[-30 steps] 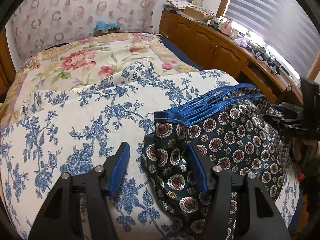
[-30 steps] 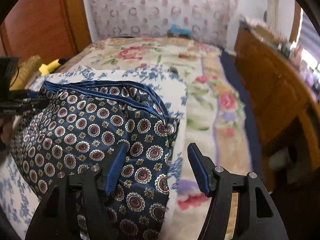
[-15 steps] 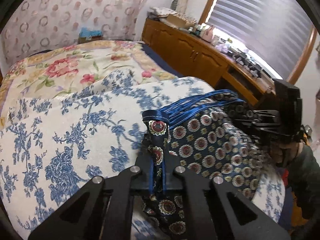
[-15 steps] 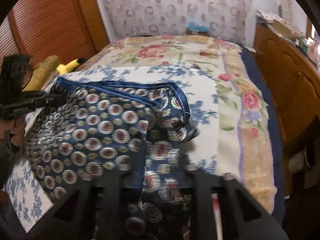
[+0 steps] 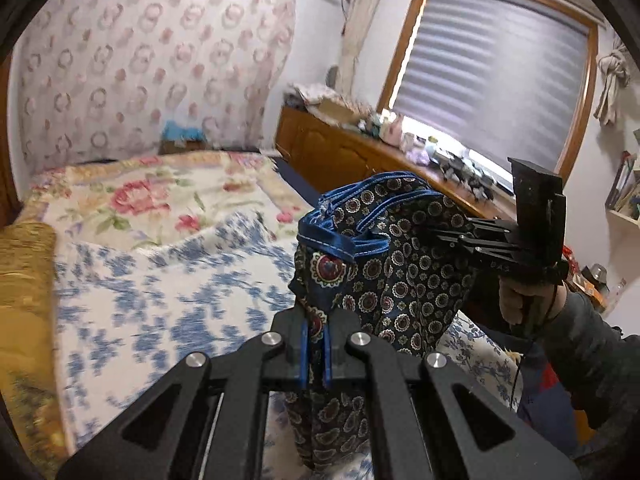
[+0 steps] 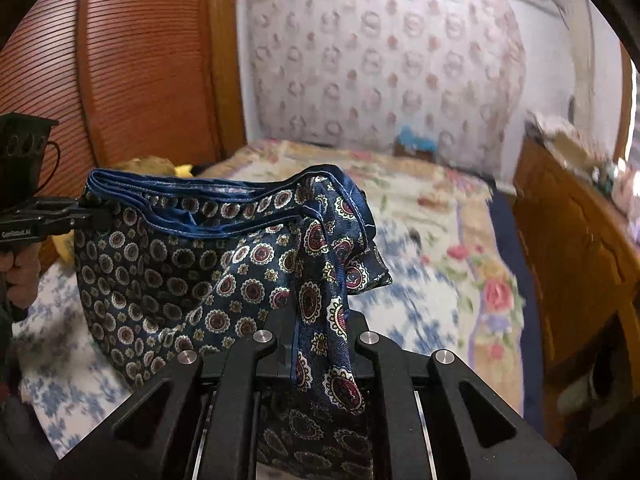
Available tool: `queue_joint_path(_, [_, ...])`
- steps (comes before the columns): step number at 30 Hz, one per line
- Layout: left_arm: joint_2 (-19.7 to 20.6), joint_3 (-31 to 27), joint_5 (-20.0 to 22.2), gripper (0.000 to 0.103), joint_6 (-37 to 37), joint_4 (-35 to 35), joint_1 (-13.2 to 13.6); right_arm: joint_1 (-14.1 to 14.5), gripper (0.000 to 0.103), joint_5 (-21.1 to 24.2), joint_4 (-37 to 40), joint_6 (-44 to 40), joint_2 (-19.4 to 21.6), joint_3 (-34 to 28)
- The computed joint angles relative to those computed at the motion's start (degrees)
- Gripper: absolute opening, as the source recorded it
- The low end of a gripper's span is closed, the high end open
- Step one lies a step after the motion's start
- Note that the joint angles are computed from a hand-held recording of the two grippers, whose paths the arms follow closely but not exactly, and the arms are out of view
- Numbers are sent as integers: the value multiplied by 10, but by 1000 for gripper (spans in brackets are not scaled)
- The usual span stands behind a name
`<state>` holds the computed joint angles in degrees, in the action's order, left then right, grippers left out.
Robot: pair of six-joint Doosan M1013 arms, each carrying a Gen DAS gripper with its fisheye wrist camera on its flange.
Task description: Fold small clothes
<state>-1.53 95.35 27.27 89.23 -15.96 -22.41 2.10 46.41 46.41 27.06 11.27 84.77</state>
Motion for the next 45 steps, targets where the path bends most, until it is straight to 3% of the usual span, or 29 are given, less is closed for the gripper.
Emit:
queue_joint_path(7, [-74, 61, -36, 2, -138, 148, 21, 54, 9, -2, 32, -47, -2, -24])
queue_joint_path(18, [-148, 132, -68, 2, -288, 275, 107, 162, 9, -10, 30, -80, 48, -106])
queue_joint_path(25, [-166, 172, -94, 2, -306, 265, 155, 223, 9, -5, -7, -57, 104, -190])
queue_joint_path(32, [-156, 195, -94, 2, -270, 190, 194, 273, 9, 29, -66, -44, 176, -279])
queue_joint_path(36, [-156, 204, -86, 2, -294, 203, 198, 296, 9, 43, -113, -7, 214, -324])
queue_joint_path(39, [-154, 205, -67, 2, -360, 262, 191, 300, 10, 53, -130, 21, 234, -347])
queue_joint_path(42, [-156, 204, -48, 7, -432, 332, 178, 302, 18, 44, -144, 53, 241, -354])
queue_joint_path(45, [-164, 206, -41, 12, -495, 404, 167, 304, 34, 23, -148, 76, 240, -354])
